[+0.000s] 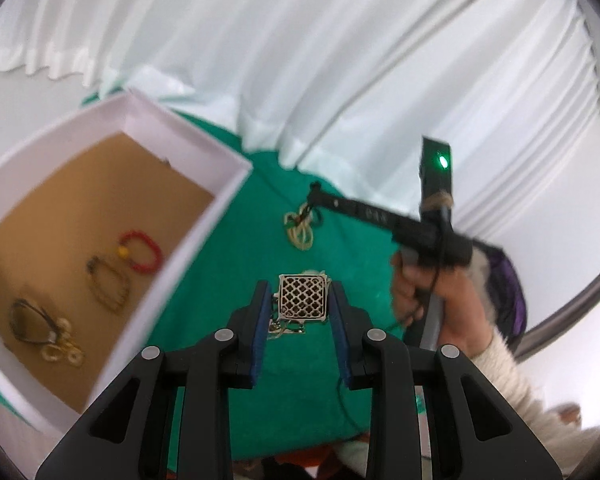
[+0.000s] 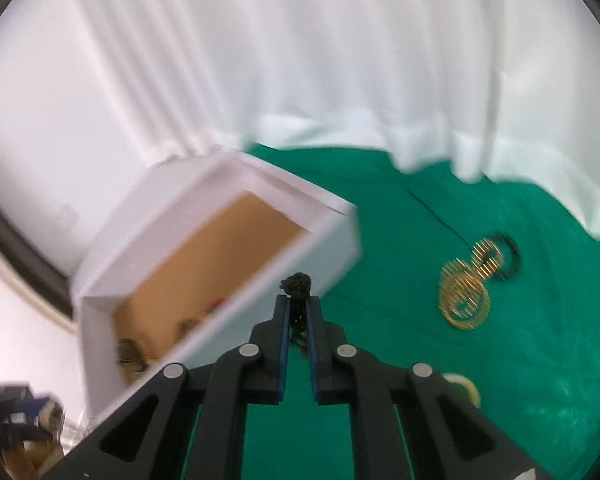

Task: Organize jewelry
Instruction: 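Carry both pendants into the white tray and open both tools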

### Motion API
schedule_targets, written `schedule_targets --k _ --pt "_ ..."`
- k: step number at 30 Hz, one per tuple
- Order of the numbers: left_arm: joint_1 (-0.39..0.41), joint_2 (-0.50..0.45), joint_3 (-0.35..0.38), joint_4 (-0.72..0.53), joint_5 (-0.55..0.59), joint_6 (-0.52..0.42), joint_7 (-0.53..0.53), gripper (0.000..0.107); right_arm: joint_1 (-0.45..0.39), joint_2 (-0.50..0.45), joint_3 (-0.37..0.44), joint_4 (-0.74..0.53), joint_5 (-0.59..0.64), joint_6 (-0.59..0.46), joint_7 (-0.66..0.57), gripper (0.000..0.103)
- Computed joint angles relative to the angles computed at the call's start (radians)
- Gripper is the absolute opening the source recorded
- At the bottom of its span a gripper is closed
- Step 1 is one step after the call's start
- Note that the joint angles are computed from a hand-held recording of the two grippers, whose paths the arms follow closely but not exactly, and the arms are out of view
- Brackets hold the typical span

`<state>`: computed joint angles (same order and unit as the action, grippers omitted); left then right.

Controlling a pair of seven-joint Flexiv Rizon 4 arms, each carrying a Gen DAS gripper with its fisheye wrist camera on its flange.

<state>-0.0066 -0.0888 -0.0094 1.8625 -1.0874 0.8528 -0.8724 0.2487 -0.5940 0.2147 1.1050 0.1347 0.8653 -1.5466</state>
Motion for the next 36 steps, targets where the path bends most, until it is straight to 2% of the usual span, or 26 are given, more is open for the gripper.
schedule_targets --k 3,6,12,16,20,25,26,27,28,29,30,32,34,36 --pt "0.023 -0.002 0.018 -0.025 0.015 0.026 -0.014 0.028 0.017 -0.007 0.048 -0.058 0.026 -0.025 -0.065 0.008" --pt "0.054 -0.027 0.029 -0.052 0.042 0.057 -0.034 0.028 0.062 -0.040 0.058 -0.129 0.031 -0.057 -0.095 0.008" --pt "0.140 -0.155 0.027 -0.139 0.126 0.104 -0.084 0.028 0.153 -0.136 0.055 -0.261 0.030 -0.158 -0.110 0.008" --pt "0.198 -0.275 0.034 -0.230 0.267 0.112 -0.214 0.028 0.200 -0.204 0.053 -0.322 0.032 -0.219 -0.125 0.008" --pt "0.228 -0.347 0.043 -0.275 0.412 0.098 -0.319 0.028 0.238 -0.236 0.036 -0.325 0.019 -0.233 -0.132 0.008" --pt "0.249 -0.368 0.038 -0.254 0.501 0.094 -0.386 0.029 0.264 -0.256 0.025 -0.304 0.006 -0.211 -0.130 0.011" --pt "0.251 -0.368 0.038 -0.249 0.513 0.098 -0.400 0.035 0.270 -0.261 0.020 -0.308 -0.002 -0.210 -0.120 0.013" --pt "0.254 -0.365 0.038 -0.244 0.521 0.098 -0.413 0.043 0.270 -0.261 0.020 -0.305 -0.005 -0.207 -0.115 0.025" --pt "0.256 -0.359 0.038 -0.235 0.527 0.101 -0.422 0.060 0.269 -0.250 0.020 -0.283 -0.006 -0.194 -0.112 0.046" --pt "0.256 -0.347 0.037 -0.216 0.529 0.122 -0.428 0.073 0.267 -0.234 0.018 -0.253 -0.008 -0.171 -0.109 0.055" --pt "0.251 -0.331 0.039 -0.194 0.536 0.152 -0.434 0.076 0.264 -0.211 0.015 -0.209 -0.011 -0.132 -0.108 0.063" --pt "0.243 -0.309 0.039 -0.173 0.556 0.180 -0.436 0.081 0.256 -0.178 0.016 -0.151 -0.024 -0.091 -0.114 0.064" --pt "0.232 -0.280 0.038 -0.148 0.572 0.198 -0.435 0.084 0.252 -0.126 0.001 -0.052 -0.052 -0.012 -0.114 0.079" --pt "0.216 -0.248 0.035 -0.115 0.580 0.228 -0.434 0.086 0.246 -0.074 -0.014 0.059 -0.086 0.091 -0.100 0.080"
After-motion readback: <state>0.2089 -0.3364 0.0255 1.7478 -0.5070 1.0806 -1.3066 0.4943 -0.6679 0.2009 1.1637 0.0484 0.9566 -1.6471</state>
